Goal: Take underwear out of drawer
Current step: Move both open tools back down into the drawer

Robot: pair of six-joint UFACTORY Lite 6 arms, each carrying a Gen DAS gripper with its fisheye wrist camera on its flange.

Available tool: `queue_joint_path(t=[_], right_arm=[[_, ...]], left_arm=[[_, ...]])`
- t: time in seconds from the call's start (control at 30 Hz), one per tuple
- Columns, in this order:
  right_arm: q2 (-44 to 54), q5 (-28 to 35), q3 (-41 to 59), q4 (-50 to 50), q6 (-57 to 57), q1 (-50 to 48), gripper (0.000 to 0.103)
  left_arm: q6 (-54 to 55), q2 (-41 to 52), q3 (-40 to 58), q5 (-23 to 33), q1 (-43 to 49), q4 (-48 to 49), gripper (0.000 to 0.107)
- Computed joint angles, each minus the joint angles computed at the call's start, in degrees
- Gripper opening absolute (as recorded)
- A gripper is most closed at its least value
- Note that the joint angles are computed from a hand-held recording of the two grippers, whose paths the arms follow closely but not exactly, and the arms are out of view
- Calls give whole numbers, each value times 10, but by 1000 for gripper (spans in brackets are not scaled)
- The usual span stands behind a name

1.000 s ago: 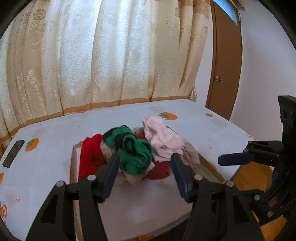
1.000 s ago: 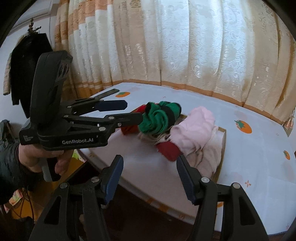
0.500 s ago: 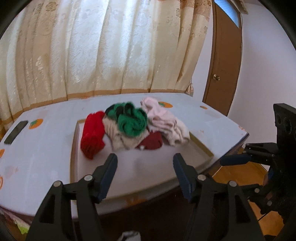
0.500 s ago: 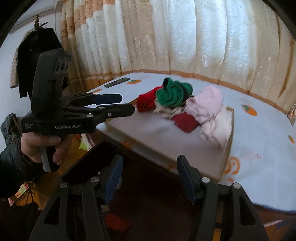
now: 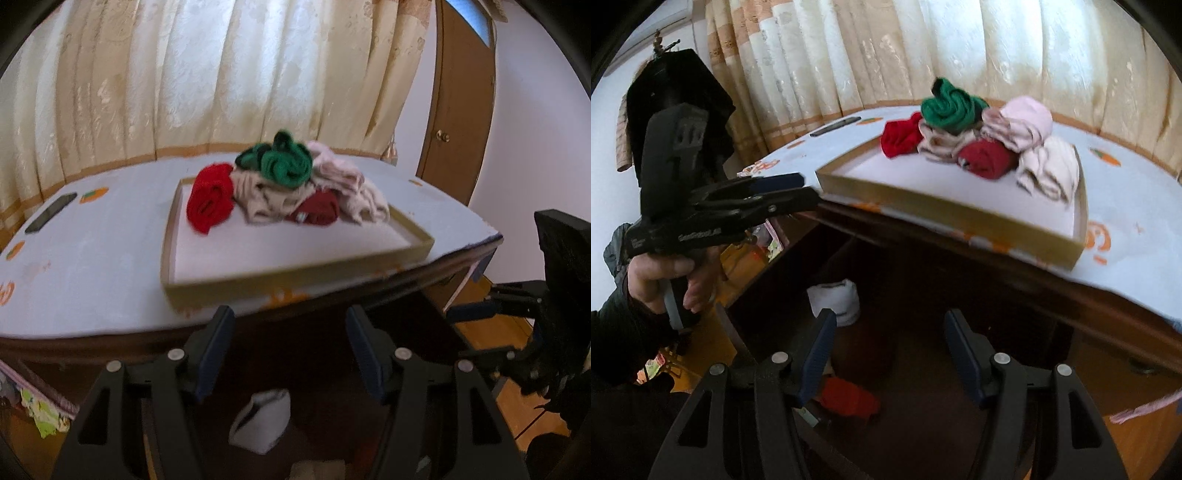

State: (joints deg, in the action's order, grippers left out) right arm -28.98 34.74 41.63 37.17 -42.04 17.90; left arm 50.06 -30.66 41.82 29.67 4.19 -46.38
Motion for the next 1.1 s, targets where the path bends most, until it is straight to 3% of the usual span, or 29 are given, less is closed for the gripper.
queue_joint_path(t=[0.2,0.43,0.83,1.1], right_arm=[[10,-40,-42,-27,21,30,63],[51,-86,-57,-37,32,74,63],[109,-110,-50,-12,2,82,63],[132,-122,-43,-14,3,91,63]], left_arm=[[-23,-22,-58,-17,-10,47,64],[-97,28,-78,-36,-42,156,64],[-93,130,-58,-32,-33,179,64],[-188,171,-33,-32,-79,294,64]])
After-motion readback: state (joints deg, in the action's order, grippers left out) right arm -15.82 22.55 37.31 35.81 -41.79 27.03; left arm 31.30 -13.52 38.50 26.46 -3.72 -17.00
